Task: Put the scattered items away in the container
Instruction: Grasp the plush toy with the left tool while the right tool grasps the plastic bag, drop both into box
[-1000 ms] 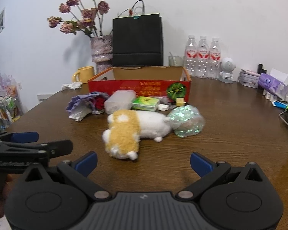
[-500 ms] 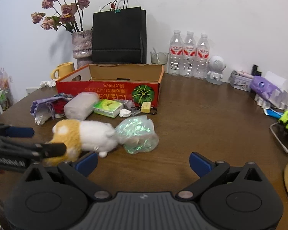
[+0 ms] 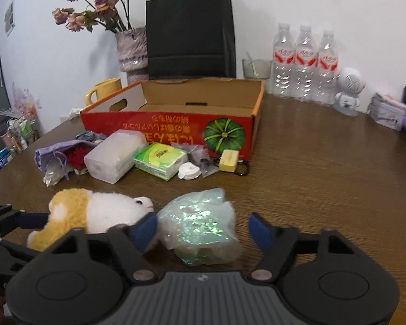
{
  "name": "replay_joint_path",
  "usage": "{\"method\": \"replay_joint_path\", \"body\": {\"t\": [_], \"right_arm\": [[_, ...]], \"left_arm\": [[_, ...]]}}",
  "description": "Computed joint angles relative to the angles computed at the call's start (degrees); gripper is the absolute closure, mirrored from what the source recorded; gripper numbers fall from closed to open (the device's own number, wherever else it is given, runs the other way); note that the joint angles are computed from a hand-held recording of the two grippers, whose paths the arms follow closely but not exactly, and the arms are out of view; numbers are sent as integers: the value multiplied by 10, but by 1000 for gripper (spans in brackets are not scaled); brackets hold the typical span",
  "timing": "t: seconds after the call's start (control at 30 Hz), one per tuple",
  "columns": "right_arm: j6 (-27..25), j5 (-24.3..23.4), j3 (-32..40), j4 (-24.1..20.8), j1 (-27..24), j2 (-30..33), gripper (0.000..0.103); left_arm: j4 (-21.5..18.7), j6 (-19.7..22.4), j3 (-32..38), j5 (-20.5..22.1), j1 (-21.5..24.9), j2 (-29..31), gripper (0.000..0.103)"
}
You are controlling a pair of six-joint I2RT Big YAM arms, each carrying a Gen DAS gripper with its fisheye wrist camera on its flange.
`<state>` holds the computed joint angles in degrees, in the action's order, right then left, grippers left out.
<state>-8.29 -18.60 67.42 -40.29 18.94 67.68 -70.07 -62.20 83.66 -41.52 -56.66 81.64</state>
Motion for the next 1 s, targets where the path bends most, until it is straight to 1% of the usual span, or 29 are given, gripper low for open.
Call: {"method": "replay_joint_path", "body": {"t": [0.03,0.07,0.1,0.13,0.17,0.27,0.33,0.47,0.7,0.77,0.83,0.93,0.97,1.0], "right_arm": [[4,-8,2,-3,-1,7,51],[9,-17,1,-4,-2,10,56],[11,-27,-3,-1,-4,10,59],[10,-34,-8,6,-8,6,61],[9,-36,-13,11,-9,1,64],[19,-43,-23,26,-13,-8,65],[24,-43,-30,33,-13,-11,65],[35,-45,-44,53,-15,-21,65],[73,-46,-61,98,-12,-41,65],[87,-49,-53,106,-10,-40,65],[102,-59,-36,104,-7,-31,65],[120,-79,3,105,6,-10,65],[122,-76,15,108,13,-3,65],[124,-63,27,116,23,4,65]], "left_arm": [[-2,1,0,-5,0,0,19],[-3,3,-1,-9,-1,-1,27],[1,9,-3,-12,-1,-3,33],[11,17,-8,-13,0,-7,47],[21,24,-13,-15,1,-12,51],[39,36,-24,-20,1,-19,52],[41,38,-29,-32,-2,-21,52],[60,51,-43,-56,-7,-34,53],[102,80,-64,-88,-6,-73,53],[120,100,-68,-100,2,-88,53],[148,129,-74,-108,14,-106,53],[191,177,-77,-106,47,-126,53],[209,196,-78,-104,60,-131,53],[224,212,-78,-101,74,-134,53]]}}
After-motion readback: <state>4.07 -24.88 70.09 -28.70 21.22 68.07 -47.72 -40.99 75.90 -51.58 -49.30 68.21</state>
